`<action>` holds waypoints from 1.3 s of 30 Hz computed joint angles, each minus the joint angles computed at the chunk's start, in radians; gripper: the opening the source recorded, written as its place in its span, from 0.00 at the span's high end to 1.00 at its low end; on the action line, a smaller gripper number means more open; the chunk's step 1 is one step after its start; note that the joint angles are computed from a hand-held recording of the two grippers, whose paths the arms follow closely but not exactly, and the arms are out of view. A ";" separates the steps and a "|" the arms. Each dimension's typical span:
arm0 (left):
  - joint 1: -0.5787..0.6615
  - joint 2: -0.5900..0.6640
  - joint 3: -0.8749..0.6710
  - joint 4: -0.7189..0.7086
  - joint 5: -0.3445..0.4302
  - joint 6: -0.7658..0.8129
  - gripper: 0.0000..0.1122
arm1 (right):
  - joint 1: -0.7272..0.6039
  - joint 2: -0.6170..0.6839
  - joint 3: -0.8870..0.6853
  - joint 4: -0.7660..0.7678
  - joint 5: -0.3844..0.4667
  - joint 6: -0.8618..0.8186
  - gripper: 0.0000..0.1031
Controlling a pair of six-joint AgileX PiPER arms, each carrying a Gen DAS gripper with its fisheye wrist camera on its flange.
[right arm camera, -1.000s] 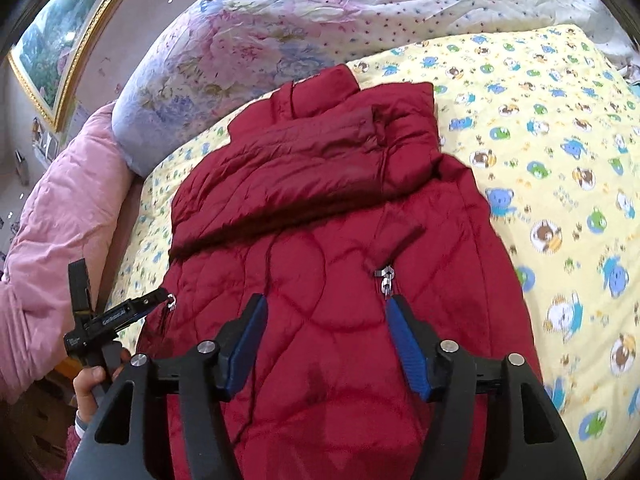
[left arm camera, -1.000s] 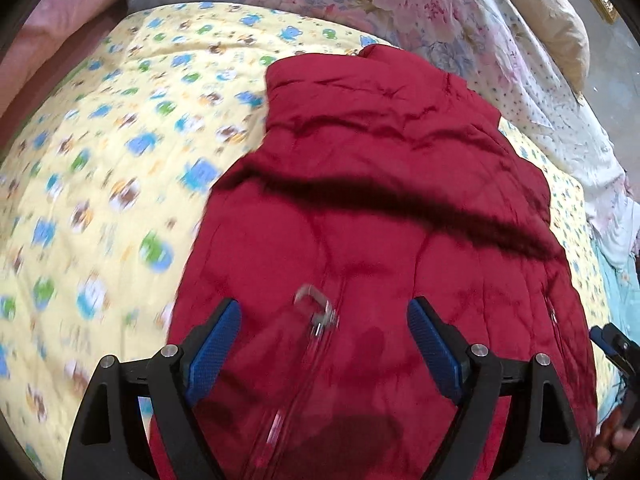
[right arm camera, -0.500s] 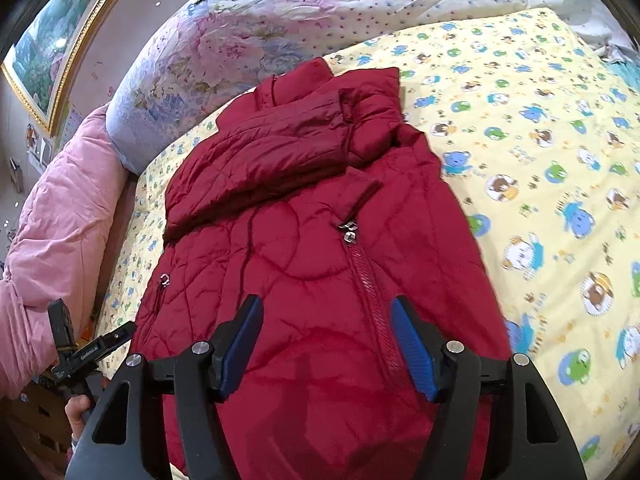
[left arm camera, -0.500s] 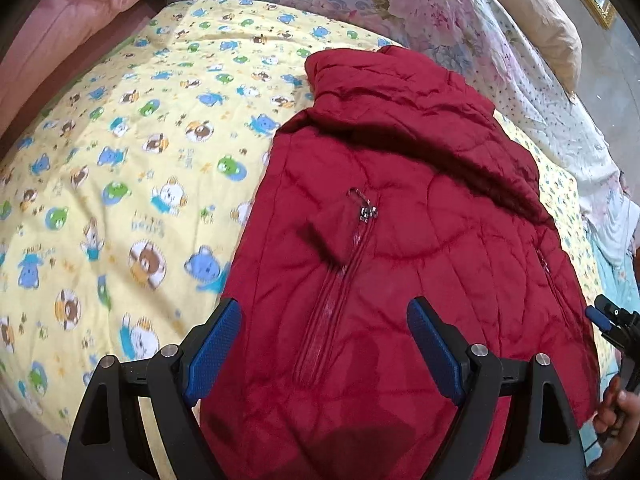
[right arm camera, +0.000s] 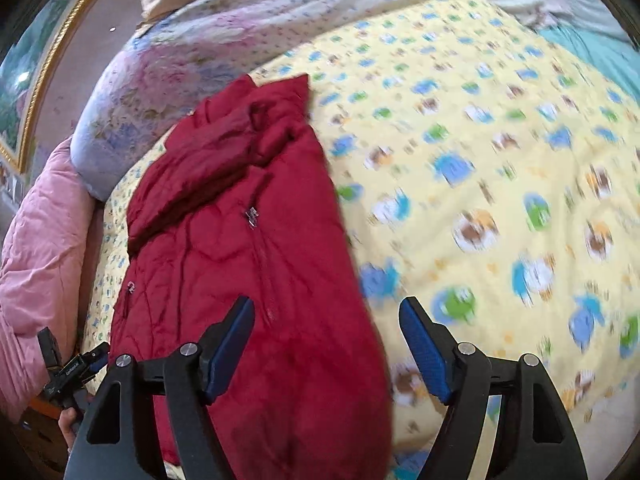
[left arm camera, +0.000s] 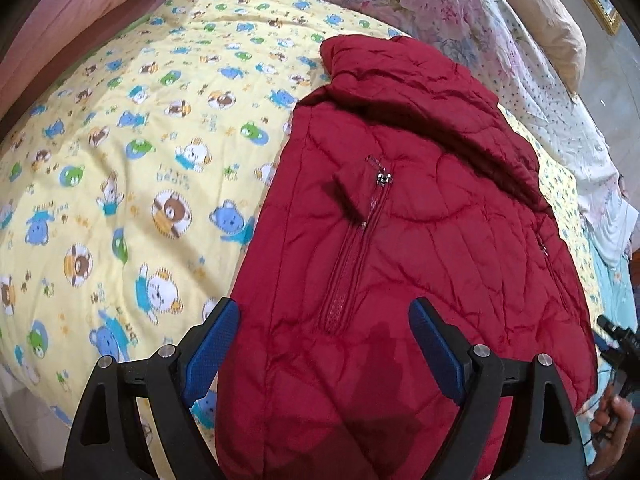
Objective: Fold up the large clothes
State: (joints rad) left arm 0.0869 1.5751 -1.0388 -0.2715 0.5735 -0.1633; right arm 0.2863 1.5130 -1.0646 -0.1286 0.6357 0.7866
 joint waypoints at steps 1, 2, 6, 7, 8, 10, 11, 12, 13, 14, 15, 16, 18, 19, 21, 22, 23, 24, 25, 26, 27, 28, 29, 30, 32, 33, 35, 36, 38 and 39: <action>0.004 -0.005 0.008 -0.010 -0.001 0.010 0.22 | -0.008 -0.008 0.018 0.036 -0.009 -0.031 0.26; 0.007 -0.009 0.016 -0.015 0.000 0.017 0.22 | -0.013 -0.016 0.043 0.081 -0.023 -0.069 0.26; 0.030 -0.016 0.048 -0.088 0.010 0.086 0.22 | -0.008 -0.029 0.099 0.173 -0.041 -0.150 0.26; 0.037 -0.015 0.055 -0.109 0.013 0.105 0.22 | -0.008 -0.029 0.109 0.195 -0.043 -0.174 0.26; 0.047 -0.015 0.065 -0.142 0.016 0.135 0.22 | -0.004 -0.034 0.120 0.200 -0.048 -0.175 0.26; 0.076 -0.016 0.090 -0.220 0.022 0.210 0.22 | -0.014 -0.044 0.138 0.236 -0.063 -0.205 0.26; 0.092 -0.014 0.099 -0.264 0.037 0.242 0.22 | -0.027 -0.051 0.149 0.272 -0.071 -0.237 0.26; 0.108 -0.012 0.112 -0.313 0.042 0.288 0.22 | -0.033 -0.055 0.156 0.294 -0.077 -0.255 0.26; 0.121 -0.011 0.123 -0.355 0.046 0.330 0.22 | -0.045 -0.056 0.161 0.332 -0.079 -0.292 0.26; 0.128 -0.007 0.127 -0.380 0.047 0.359 0.22 | -0.052 -0.056 0.163 0.356 -0.079 -0.319 0.26; 0.131 -0.006 0.130 -0.394 0.049 0.377 0.22 | -0.057 -0.054 0.165 0.383 -0.080 -0.349 0.26; 0.134 0.000 0.124 -0.399 0.053 0.386 0.22 | -0.064 -0.054 0.170 0.419 -0.085 -0.386 0.25; 0.140 0.011 0.117 -0.426 0.067 0.423 0.22 | -0.079 -0.052 0.182 0.501 -0.094 -0.460 0.25; 0.145 0.017 0.112 -0.441 0.078 0.442 0.22 | -0.094 -0.053 0.195 0.564 -0.100 -0.519 0.25; 0.147 0.017 0.125 -0.475 0.085 0.470 0.22 | -0.105 -0.058 0.213 0.623 -0.112 -0.579 0.25; 0.152 0.019 0.130 -0.501 0.091 0.493 0.22 | -0.110 -0.064 0.223 0.646 -0.116 -0.609 0.26; 0.154 0.021 0.136 -0.522 0.093 0.514 0.22 | -0.113 -0.068 0.229 0.662 -0.117 -0.632 0.26; 0.155 0.019 0.144 -0.533 0.093 0.530 0.22 | -0.113 -0.071 0.231 0.669 -0.112 -0.647 0.27; 0.145 0.015 0.151 -0.533 0.084 0.531 0.22 | -0.113 -0.074 0.234 0.688 -0.107 -0.677 0.30; 0.141 0.016 0.150 -0.532 0.082 0.536 0.22 | -0.113 -0.075 0.235 0.714 -0.100 -0.713 0.37; 0.139 0.019 0.150 -0.535 0.081 0.546 0.23 | -0.107 -0.075 0.234 0.721 -0.096 -0.729 0.38; 0.139 0.024 0.147 -0.544 0.084 0.559 0.23 | -0.102 -0.077 0.234 0.717 -0.095 -0.733 0.39; 0.139 0.026 0.147 -0.561 0.086 0.574 0.24 | -0.104 -0.076 0.236 0.737 -0.098 -0.759 0.40; 0.146 0.035 0.144 -0.603 0.102 0.613 0.25 | -0.114 -0.074 0.244 0.783 -0.101 -0.805 0.41; 0.136 0.048 0.135 -0.643 0.112 0.657 0.28 | -0.137 -0.062 0.258 0.881 -0.104 -0.894 0.42; 0.126 0.051 0.130 -0.637 0.105 0.663 0.30 | -0.143 -0.053 0.262 0.910 -0.107 -0.921 0.42; 0.128 0.051 0.131 -0.634 0.103 0.687 0.42 | -0.146 -0.048 0.269 0.941 -0.115 -0.954 0.46; 0.134 0.055 0.130 -0.653 0.109 0.716 0.53 | -0.146 -0.051 0.273 0.950 -0.116 -0.969 0.50; 0.158 0.053 0.144 -0.705 0.122 0.776 0.64 | -0.145 -0.061 0.279 0.984 -0.113 -1.016 0.64; 0.168 0.053 0.147 -0.728 0.130 0.799 0.69 | -0.143 -0.068 0.281 0.995 -0.115 -1.034 0.66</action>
State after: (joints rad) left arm 0.2550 1.6277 -0.8913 -1.0000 0.7031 0.6352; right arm 0.1433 1.4451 -0.7838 0.8666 0.5208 -0.2476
